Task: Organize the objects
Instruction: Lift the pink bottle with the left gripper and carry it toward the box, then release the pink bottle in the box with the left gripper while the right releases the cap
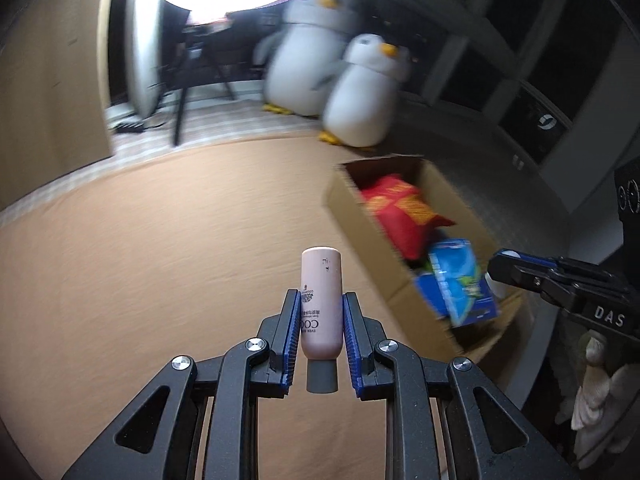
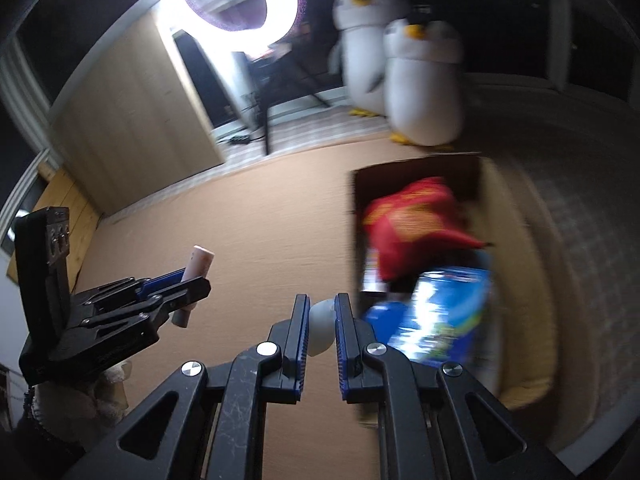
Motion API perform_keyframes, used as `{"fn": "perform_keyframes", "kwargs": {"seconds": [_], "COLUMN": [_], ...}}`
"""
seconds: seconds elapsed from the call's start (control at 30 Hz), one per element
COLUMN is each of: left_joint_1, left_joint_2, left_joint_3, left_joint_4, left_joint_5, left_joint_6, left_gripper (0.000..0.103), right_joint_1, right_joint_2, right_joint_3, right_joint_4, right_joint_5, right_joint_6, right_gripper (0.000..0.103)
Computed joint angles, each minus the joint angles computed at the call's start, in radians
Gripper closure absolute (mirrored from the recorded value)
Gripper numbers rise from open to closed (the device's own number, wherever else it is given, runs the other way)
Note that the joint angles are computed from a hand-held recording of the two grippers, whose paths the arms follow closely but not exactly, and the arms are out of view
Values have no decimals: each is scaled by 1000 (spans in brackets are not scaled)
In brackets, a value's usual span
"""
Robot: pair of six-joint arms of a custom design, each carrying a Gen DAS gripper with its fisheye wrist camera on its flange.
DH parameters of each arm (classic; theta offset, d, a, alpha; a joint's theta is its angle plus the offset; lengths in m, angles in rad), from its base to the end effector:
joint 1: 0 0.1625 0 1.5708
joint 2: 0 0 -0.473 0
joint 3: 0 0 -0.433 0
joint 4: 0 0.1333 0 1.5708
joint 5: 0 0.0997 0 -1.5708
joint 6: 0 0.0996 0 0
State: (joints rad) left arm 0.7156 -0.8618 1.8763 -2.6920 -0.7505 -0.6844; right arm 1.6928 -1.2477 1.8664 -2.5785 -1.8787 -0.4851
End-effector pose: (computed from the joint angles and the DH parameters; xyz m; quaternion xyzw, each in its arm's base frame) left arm -0.3500 -0.5774 0.0969 0.0569 0.9142 -0.3122 0.2519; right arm 0.1792 -0.6139 0.3099 0.2615 -0.9341 0.1607 0.1825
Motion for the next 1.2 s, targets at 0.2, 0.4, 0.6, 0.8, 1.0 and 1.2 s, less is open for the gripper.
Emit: {"fn": "perform_keyframes", "kwargs": {"seconds": [0.2, 0.4, 0.6, 0.8, 1.0, 1.2], "left_joint_1": [6, 21, 39, 51, 55, 54], "left_joint_2": [104, 186, 253, 293, 308, 300], "left_joint_3": [-124, -231, -334, -397, -425, -417], "left_joint_4": [5, 14, 28, 46, 64, 55], "left_joint_5": [-61, -111, -129, -139, -140, -129], "left_joint_6": [72, 112, 157, 176, 187, 186], "left_gripper": [81, 81, 81, 81, 76, 63], "right_joint_1": [-48, -85, -109, -119, -122, -123], "right_joint_2": [-19, -20, -19, -23, -29, -29], "right_joint_3": [-32, -55, -66, -70, -76, -80], "right_joint_4": [-6, 10, 23, 36, 47, 54], "right_joint_5": [-18, -24, -19, -13, 0, 0], "right_joint_6": [6, 15, 20, 16, 18, 30], "right_gripper": [92, 92, 92, 89, 80, 73]}}
